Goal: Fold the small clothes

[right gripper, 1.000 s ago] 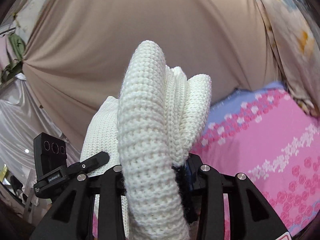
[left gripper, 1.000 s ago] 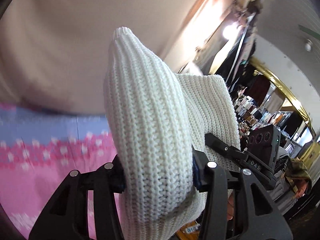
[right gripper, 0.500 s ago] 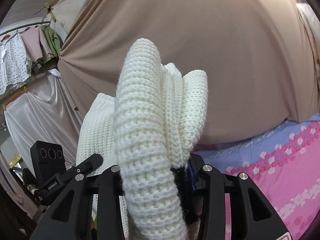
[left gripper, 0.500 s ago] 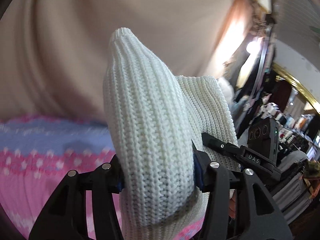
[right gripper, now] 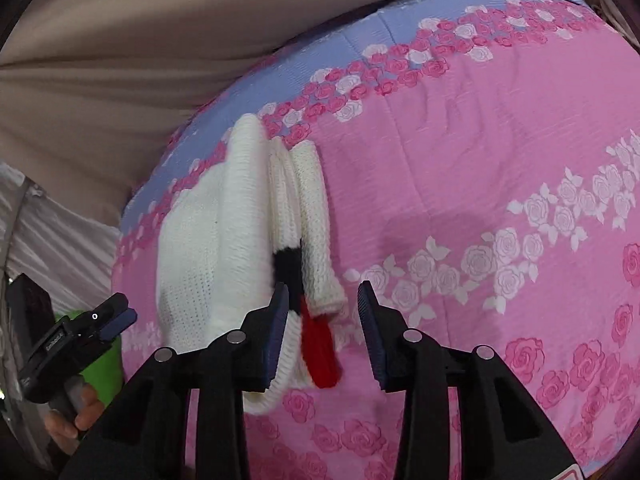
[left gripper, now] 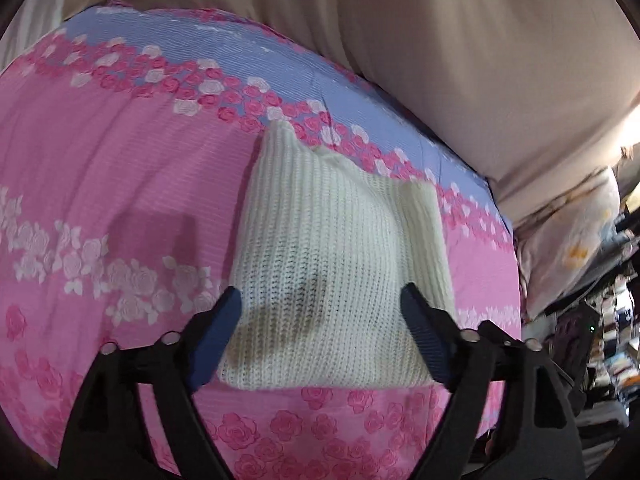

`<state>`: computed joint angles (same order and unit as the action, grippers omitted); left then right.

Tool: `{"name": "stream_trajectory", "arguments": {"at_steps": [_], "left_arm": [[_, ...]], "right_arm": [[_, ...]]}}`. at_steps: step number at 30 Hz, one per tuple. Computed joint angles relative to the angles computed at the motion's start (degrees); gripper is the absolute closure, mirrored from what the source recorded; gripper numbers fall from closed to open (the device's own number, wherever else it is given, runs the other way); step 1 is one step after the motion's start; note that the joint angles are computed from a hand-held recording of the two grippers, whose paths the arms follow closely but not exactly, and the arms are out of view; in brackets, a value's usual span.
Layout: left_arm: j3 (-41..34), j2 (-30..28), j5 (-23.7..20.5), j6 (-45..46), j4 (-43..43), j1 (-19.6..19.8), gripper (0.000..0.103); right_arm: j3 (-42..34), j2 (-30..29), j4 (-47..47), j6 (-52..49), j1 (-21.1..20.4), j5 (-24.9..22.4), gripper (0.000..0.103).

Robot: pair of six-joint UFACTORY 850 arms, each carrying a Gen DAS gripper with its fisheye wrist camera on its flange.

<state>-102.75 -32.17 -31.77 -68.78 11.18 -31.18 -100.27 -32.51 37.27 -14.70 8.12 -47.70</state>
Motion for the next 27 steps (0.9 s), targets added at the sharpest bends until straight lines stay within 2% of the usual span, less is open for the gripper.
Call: {"name": "stream_trajectory", "arguments": {"at_steps": [1,2,3,4,9,11,12,13,14,15,16,17,18,19,21,23,24,26,27], "left_arm": [[0.01,-0.27,-0.04,-1.01,0.45,0.15,0.015],[0.21,-0.9,-0.05,-1.09,-0.19,0.47,0.015],[0.81,-1.27,-0.11,-1.16,-1.1,0.52,0.015],[1.11,-1.96,-0.17,-0.33,-3.12,0.57,0.015],[3.64,-3.62,-0.35,2.1,-10.03,1.03,0.016],[6.5,-3.06,3.37,7.82,-19.22,1.91,0.028],[7.4,-2.75,4.6,10.63,-23.49,2.22,0.041],[8.27,-2.29,6.29,12.24,-26.4,2.47,0.054],[7.95,-2.16,6.61,13.14,-26.95,2.53,0.061],[6.82,-2.28,5.73,13.43,-26.01,2.44,0.073],[5.54,-2.09,5.53,13.52,-24.17,2.2,0.077],[4.93,-1.68,6.12,14.02,-23.06,1.99,0.078],[4.31,-1.22,6.58,13.74,-21.11,1.7,0.078],[3.61,-0.68,7.09,13.42,-18.68,1.32,0.078],[3.31,-0.29,8.08,15.53,-19.17,1.05,0.077],[1.39,-2.16,5.02,16.65,-18.84,0.64,0.076],[-0.19,-4.14,1.68,15.57,-16.78,0.23,0.076],[-1.5,-7.03,-3.5,14.22,-16.22,-0.02,0.075],[-0.08,-6.77,-3.11,13.3,-16.5,-0.05,0.07]], "right_arm": [[0.93,0.92,0.36,-1.98,-0.11,0.6,0.052],[1.26,1.44,0.8,-3.44,-0.17,1.03,0.038],[1.1,1.35,1.84,-4.8,-0.24,1.07,0.031],[0.32,0.38,3.41,-6.06,-0.32,0.22,0.03],[-6.3,-6.27,1.04,0.47,1.21,-6.07,0.029],[-8.04,-9.11,2.45,2.22,1.37,-9.16,0.029],[-8.38,-10.26,4.67,2.45,1.22,-10.6,0.027],[-7.63,-10.28,6.95,1.72,1.11,-10.33,0.022],[-6.47,-9.67,8.98,-0.11,1.19,-8.34,0.021],[-7.5,-10.48,8.61,-0.04,1.61,-8.75,0.031],[-8.9,-11.21,6.72,1.15,2.17,-8.85,0.036],[-10.9,-12.17,5.9,0.67,2.69,-9.31,0.054],[-12.97,-12.9,4.68,1.16,3.08,-9.83,0.061],[-14.15,-12.87,3.5,1.22,3.4,-9.52,0.063],[-15.64,-11.23,3.33,-2.07,3.67,-7.61,0.066],[-16.03,-9.29,1.67,-3.89,3.71,-5.3,0.066],[-15.91,-8.57,1.36,-4.45,3.5,-4.7,0.066],[-15.32,-8.28,0.71,-3.27,2.8,-5.64,0.065],[-14.07,-8.43,-0.69,-1.74,2.74,-5.91,0.063]]}}
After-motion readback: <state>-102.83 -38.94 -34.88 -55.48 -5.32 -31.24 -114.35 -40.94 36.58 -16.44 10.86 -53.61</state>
